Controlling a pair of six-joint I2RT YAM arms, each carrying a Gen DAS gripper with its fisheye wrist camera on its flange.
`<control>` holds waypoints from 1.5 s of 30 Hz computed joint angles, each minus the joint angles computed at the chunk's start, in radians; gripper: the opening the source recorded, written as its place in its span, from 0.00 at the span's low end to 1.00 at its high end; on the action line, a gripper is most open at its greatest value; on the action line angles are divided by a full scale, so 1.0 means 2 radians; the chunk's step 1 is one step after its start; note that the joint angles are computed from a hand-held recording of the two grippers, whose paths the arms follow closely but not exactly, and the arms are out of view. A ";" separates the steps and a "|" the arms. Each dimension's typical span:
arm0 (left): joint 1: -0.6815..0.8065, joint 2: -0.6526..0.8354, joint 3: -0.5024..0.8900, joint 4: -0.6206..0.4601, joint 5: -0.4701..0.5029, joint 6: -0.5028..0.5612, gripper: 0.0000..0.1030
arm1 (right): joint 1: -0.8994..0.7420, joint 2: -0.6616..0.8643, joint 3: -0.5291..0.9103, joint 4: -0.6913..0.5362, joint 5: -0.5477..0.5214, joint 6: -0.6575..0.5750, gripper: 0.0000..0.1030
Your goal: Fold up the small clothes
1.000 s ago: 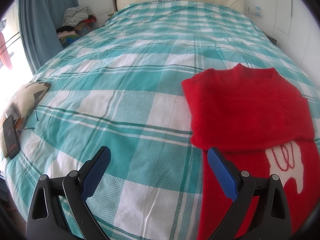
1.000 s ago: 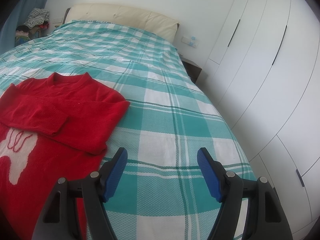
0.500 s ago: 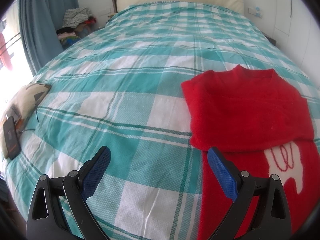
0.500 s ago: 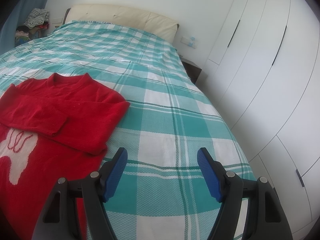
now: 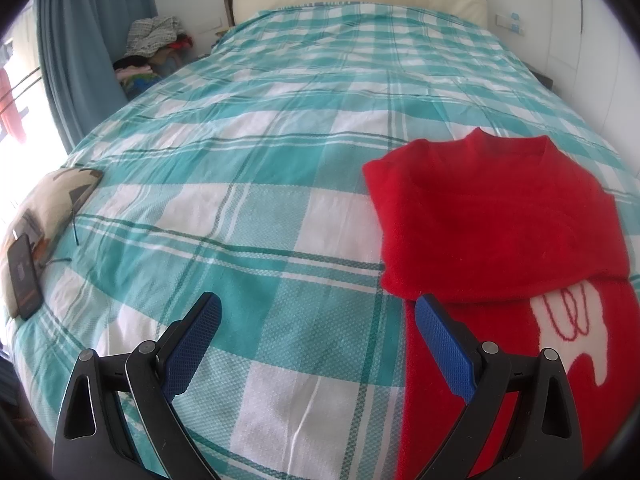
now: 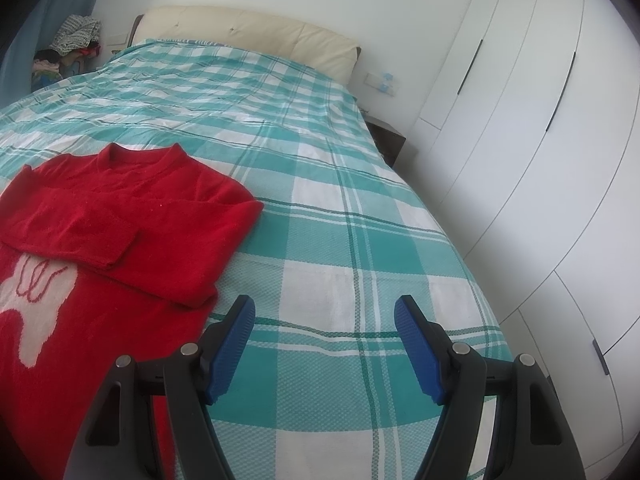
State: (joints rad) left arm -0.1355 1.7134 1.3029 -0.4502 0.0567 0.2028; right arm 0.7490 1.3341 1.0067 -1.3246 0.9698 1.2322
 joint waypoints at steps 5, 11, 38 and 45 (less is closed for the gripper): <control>0.020 -0.036 -0.035 -0.039 0.041 0.028 0.95 | 0.030 -0.011 -0.006 -0.020 -0.018 0.044 0.70; 0.081 -0.129 -0.135 -0.148 0.148 0.104 0.95 | 0.192 -0.117 -0.065 0.034 -0.115 0.187 0.70; 0.104 -0.095 0.000 -0.315 0.305 0.127 0.03 | 0.217 -0.202 -0.142 0.288 -0.206 0.119 0.04; -0.007 0.117 0.236 -0.184 0.232 -0.047 0.03 | -0.106 -0.124 -0.080 0.409 -0.312 -0.233 0.04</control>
State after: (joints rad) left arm -0.1500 1.9468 1.7755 -0.8172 0.5201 0.1087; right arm 0.5363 1.0871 0.8470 -0.5071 0.3452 0.7668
